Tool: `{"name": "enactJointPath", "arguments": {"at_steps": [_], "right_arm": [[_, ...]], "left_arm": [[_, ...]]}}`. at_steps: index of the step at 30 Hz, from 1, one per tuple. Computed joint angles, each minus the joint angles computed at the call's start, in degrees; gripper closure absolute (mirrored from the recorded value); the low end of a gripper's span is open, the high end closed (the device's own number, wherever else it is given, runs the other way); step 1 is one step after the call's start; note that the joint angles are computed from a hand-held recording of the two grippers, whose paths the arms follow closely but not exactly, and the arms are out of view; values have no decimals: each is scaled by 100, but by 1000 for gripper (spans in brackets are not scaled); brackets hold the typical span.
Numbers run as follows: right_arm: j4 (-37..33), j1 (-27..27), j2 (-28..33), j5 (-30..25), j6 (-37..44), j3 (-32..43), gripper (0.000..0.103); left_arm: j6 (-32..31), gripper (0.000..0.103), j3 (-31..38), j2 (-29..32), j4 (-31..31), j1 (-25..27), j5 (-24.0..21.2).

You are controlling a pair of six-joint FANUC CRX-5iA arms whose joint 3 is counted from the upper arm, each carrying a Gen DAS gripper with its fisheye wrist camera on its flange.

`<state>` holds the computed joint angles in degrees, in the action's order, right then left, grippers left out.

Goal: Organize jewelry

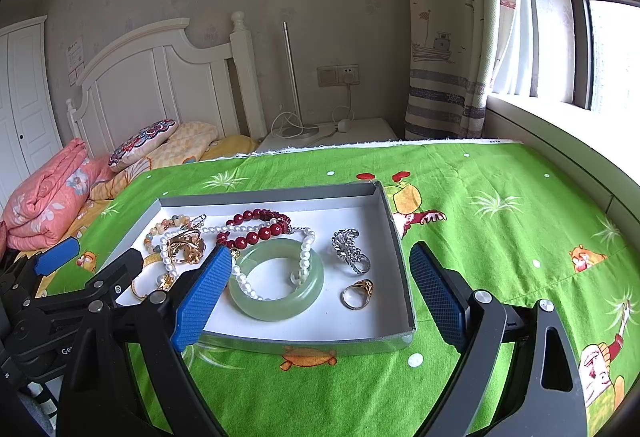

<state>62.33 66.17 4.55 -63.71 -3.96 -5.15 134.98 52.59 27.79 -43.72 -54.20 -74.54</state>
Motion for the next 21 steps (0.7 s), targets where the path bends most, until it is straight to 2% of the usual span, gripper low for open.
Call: {"name": "enactJointPath", "arguments": {"at_steps": [21], "right_arm": [[-6,-2,-3,6,-6,-7,16]], "left_arm": [[29,2,-4,-17,-116,-46,-42]]}}
